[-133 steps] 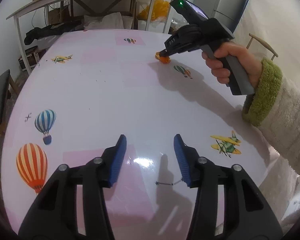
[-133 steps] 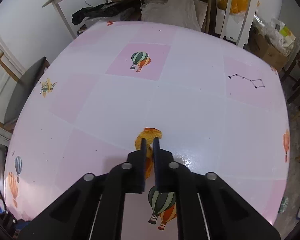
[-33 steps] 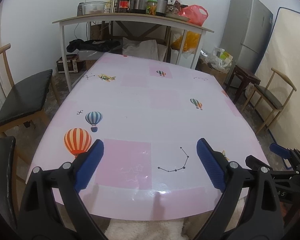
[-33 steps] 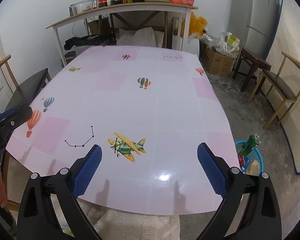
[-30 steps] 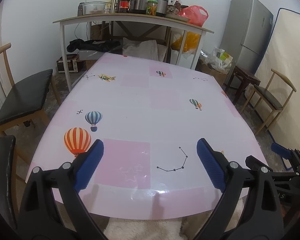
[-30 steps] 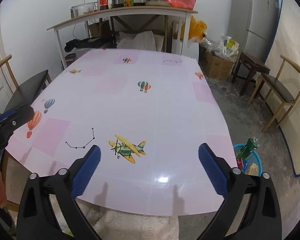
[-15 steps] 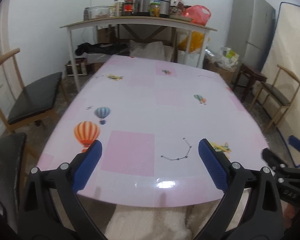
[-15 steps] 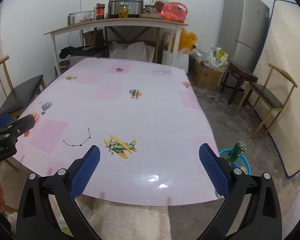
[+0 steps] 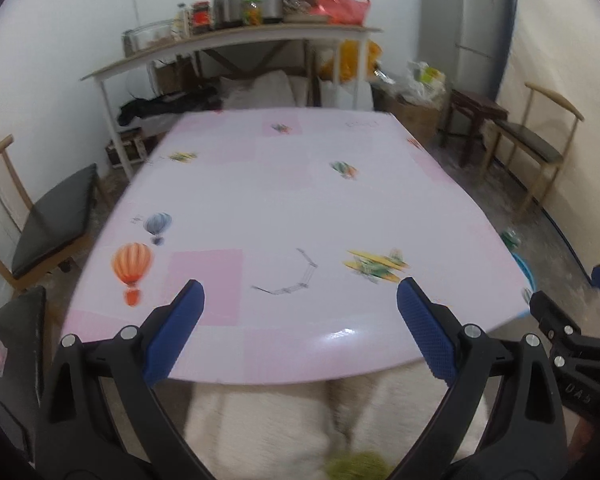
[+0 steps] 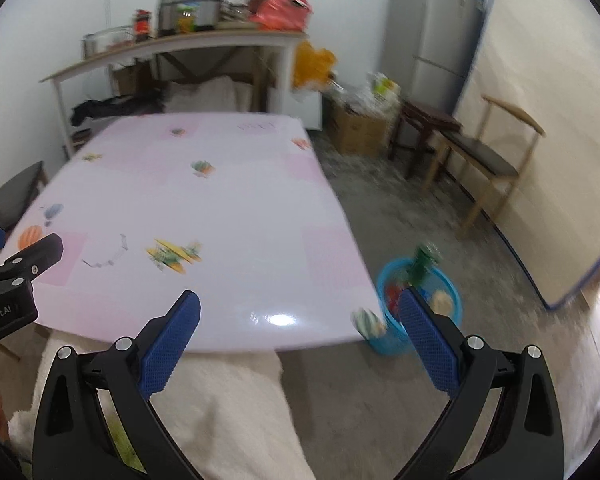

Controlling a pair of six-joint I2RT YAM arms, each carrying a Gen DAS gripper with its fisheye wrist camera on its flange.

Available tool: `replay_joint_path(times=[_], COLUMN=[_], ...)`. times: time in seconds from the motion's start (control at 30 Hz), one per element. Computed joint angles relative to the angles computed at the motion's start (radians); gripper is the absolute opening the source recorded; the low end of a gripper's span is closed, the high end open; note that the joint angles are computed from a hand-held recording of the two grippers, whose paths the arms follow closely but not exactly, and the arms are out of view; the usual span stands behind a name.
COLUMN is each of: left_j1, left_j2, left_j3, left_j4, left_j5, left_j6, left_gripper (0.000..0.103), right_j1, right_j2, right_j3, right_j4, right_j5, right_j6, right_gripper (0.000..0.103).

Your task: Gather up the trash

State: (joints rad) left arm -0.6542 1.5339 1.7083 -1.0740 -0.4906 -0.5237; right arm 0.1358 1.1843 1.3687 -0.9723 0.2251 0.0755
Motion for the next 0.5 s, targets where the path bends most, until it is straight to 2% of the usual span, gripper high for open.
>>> replay_joint_path(times=[0.23,0.5], left_j1=[-0.086,-0.129], left_j2=[0.112,0.170], left_j3=[0.110,0.190], left_j4=[-0.073,-0.120], left_j5=[0.067,0.035], left_j6=[-0.064,-0.068], left_gripper=[0.093,0.093], right_j1=[-0.154,-0.231], right_j2=[-0.058,-0.068], right_j3=[-0.040,-0.071], right_j4=[-0.067,-0.055], right_j5=[-0.002,-0.027], right_j6=[0.040,0.028], right_gripper=[0.096,0.096])
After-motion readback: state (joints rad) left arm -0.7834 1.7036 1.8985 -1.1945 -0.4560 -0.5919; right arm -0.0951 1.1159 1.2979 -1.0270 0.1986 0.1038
